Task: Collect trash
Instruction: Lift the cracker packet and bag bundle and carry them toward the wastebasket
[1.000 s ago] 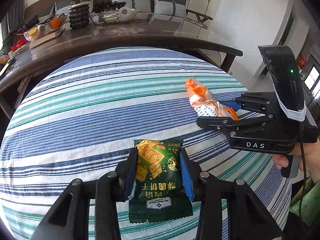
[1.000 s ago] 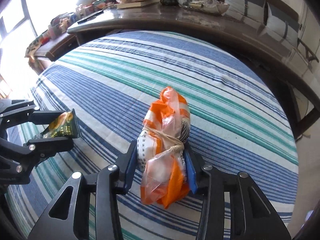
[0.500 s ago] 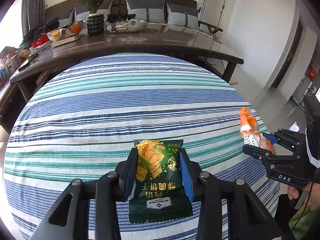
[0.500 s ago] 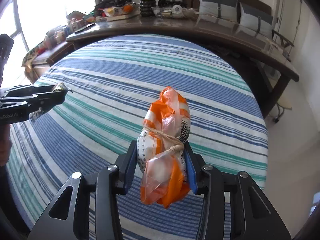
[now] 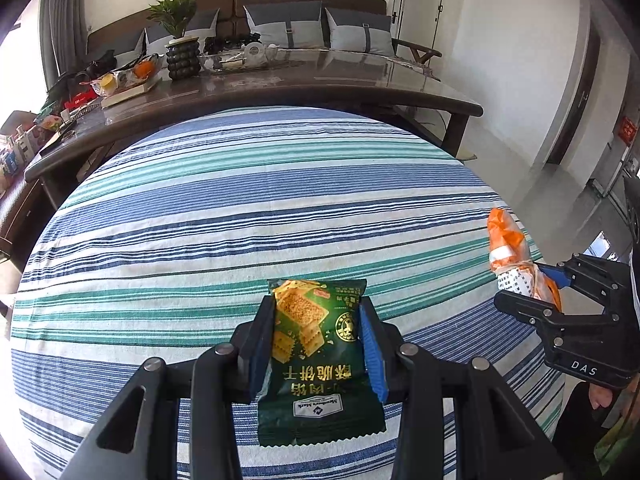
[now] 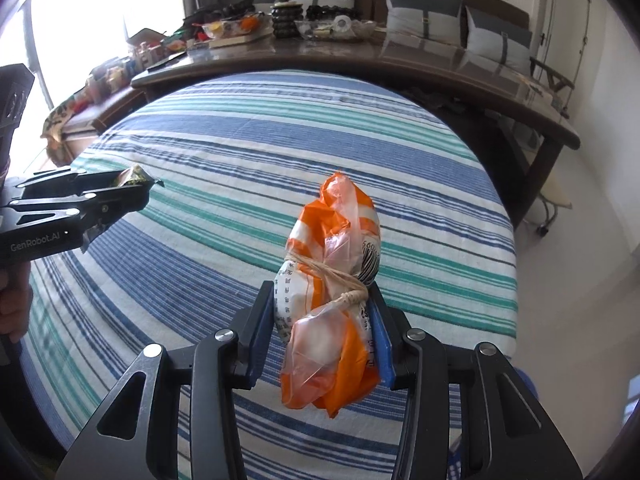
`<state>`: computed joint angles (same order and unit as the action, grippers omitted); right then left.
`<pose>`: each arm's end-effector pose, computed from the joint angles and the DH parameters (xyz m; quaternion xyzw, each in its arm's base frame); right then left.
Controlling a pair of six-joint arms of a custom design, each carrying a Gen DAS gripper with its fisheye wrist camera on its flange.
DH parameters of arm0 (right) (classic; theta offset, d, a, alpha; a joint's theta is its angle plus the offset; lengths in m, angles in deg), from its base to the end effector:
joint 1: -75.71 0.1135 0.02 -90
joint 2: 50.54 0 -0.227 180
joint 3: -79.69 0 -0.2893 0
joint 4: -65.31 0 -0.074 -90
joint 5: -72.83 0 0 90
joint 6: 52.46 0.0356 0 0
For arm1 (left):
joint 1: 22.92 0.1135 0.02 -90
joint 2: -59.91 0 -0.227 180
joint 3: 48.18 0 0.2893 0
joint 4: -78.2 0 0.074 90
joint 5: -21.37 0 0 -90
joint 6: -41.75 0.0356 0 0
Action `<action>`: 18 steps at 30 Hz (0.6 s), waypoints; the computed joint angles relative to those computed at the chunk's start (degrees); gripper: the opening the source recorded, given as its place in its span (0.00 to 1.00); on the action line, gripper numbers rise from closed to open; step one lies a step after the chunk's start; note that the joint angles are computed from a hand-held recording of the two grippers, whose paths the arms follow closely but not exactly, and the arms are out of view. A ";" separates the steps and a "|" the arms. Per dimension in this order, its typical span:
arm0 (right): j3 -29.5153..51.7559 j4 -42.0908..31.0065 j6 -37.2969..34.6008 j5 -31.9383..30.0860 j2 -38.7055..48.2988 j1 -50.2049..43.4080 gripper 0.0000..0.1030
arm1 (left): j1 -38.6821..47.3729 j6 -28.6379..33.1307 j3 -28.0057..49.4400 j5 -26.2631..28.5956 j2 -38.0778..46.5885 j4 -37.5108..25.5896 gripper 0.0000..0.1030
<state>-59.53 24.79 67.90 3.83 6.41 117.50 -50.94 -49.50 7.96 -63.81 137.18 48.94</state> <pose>0.1822 0.1457 0.1336 -0.0418 0.9425 0.0248 0.3306 0.2719 -0.1481 0.1463 0.2315 0.9112 -0.1238 0.3175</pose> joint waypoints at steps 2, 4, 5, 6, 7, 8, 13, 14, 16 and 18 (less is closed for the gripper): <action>0.64 0.69 -0.38 0.00 1.94 0.01 0.43 | -0.12 0.01 0.10 -0.42 1.60 0.81 0.40; 1.72 1.62 -0.54 -0.44 4.82 -0.06 0.44 | 0.22 -0.21 0.28 -0.33 3.44 1.28 0.41; 1.92 1.89 -0.62 -0.65 5.66 -0.02 0.44 | 0.57 -0.34 0.38 0.25 4.32 1.40 0.42; 2.33 2.08 -0.73 -0.90 6.53 0.09 0.44 | 1.02 -0.34 0.51 0.85 5.03 1.12 0.46; 2.43 2.20 -0.92 -1.17 6.88 0.22 0.46 | 1.56 -0.09 0.84 1.71 5.79 0.57 0.50; 2.81 2.18 -1.22 -1.55 7.32 0.32 0.49 | 2.08 0.45 0.25 2.71 5.48 0.89 0.54; 2.23 -0.18 -2.05 -4.01 3.01 0.78 0.71 | 4.19 5.78 -3.30 6.82 1.61 -0.53 0.72; 1.95 -0.88 -2.40 -5.05 1.60 0.44 0.73 | 4.63 6.46 -3.49 7.69 1.42 -0.57 0.72; 1.71 -2.17 -3.17 -7.07 -0.33 -0.38 0.75 | 5.19 7.02 -3.09 8.67 1.92 -0.62 0.72; 2.09 -3.21 -3.66 -8.41 -0.42 -1.41 0.75 | 5.56 7.22 -2.10 9.05 2.87 -1.06 0.72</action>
<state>-57.44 21.58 64.24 -4.58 5.99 116.09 -45.38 -42.28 5.86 -54.76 140.05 47.88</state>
